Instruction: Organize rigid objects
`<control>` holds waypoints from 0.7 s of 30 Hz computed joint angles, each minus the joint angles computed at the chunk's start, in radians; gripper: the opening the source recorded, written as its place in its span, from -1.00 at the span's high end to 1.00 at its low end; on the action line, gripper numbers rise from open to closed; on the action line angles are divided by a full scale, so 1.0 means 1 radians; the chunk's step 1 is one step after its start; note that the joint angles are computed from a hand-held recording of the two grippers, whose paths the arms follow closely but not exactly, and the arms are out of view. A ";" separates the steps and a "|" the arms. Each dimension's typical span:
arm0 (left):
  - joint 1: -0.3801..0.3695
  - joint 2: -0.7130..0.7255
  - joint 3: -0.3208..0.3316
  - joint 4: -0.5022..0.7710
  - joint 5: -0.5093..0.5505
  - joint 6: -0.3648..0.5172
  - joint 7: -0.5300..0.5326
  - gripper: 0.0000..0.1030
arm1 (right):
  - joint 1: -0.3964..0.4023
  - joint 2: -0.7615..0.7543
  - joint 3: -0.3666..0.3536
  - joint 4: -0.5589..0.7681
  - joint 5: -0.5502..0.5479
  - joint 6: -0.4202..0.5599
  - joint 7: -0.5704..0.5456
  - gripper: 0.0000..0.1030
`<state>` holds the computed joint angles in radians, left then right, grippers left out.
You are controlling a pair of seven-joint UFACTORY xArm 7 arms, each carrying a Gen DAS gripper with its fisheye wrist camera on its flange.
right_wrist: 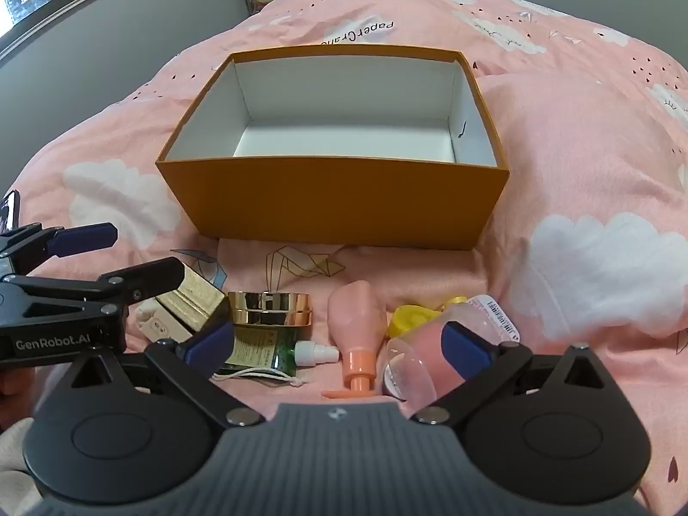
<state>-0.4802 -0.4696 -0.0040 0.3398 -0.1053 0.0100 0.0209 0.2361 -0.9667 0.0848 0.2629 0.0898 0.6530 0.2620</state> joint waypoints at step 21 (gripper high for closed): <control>0.033 -0.002 -0.030 -0.002 0.025 0.018 -0.029 -1.00 | -0.001 -0.010 0.001 0.000 -0.004 0.022 0.016 -0.95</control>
